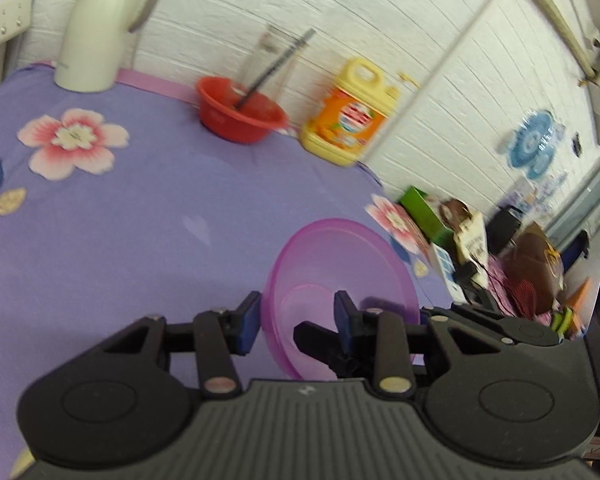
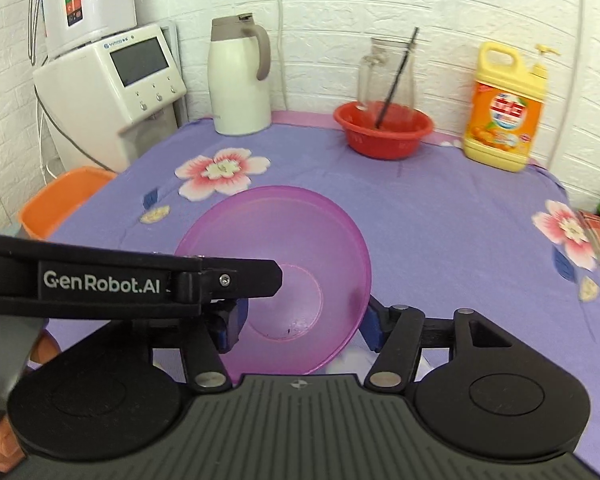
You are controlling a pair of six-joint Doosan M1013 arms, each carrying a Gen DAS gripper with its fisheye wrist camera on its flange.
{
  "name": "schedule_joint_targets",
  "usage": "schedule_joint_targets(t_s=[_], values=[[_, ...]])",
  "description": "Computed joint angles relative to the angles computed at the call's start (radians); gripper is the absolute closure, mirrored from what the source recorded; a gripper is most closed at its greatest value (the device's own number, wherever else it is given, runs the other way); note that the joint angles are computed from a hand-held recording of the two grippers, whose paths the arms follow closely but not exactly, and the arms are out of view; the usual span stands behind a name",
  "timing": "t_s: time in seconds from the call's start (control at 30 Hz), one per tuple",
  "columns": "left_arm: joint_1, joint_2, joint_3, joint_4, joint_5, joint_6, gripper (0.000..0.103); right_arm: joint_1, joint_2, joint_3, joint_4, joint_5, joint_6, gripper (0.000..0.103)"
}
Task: Organize plates and bowls
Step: 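Carry the pink bowl with the left tool into the white bowl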
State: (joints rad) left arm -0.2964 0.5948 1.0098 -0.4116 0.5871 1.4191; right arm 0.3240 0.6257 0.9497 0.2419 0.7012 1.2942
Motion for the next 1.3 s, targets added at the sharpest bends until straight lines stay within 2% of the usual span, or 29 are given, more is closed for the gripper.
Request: schedule_joint_targets(t_s=[0.3, 0.57, 0.67, 0.7, 0.77, 0.9, 1.0, 1.07, 1.17, 1.23, 1.3], values=[[-0.083, -0.04, 0.093, -0.055, 0.008, 0.101, 0.07, -0.029, -0.137, 0.232, -0.082, -0.058, 0.061, 0.0], [-0.103, -0.037, 0.108, -0.038, 0.064, 0.099, 0.07, -0.054, -0.175, 0.323, 0.002, -0.055, 0.003, 0.0], [-0.109, -0.039, 0.115, 0.017, 0.054, 0.08, 0.069, -0.067, -0.179, 0.337, 0.069, -0.054, -0.04, 0.0], [-0.111, -0.039, 0.116, 0.043, 0.047, 0.067, 0.062, -0.07, -0.182, 0.342, 0.089, -0.058, -0.048, 0.0], [-0.103, -0.041, 0.12, 0.003, 0.048, 0.099, 0.053, -0.077, -0.192, 0.358, 0.133, -0.07, -0.07, 0.0], [-0.1, -0.056, 0.134, -0.034, 0.019, 0.152, 0.033, -0.078, -0.222, 0.399, 0.122, -0.14, -0.06, 0.0], [-0.104, -0.08, 0.161, 0.006, -0.041, 0.152, 0.032, -0.086, -0.247, 0.435, 0.133, -0.203, -0.04, 0.0], [-0.103, -0.093, 0.18, 0.006, -0.08, 0.146, 0.03, -0.092, -0.263, 0.463, 0.176, -0.249, -0.051, 0.0], [-0.109, -0.106, 0.201, 0.07, -0.13, 0.092, 0.028, -0.093, -0.284, 0.509, 0.242, -0.33, -0.072, 0.0], [-0.113, -0.111, 0.21, 0.109, -0.148, 0.065, 0.027, -0.091, -0.292, 0.535, 0.29, -0.374, -0.09, 0.0], [-0.116, -0.114, 0.217, 0.146, -0.152, 0.034, 0.026, -0.083, -0.299, 0.558, 0.269, -0.42, -0.044, 0.0]])
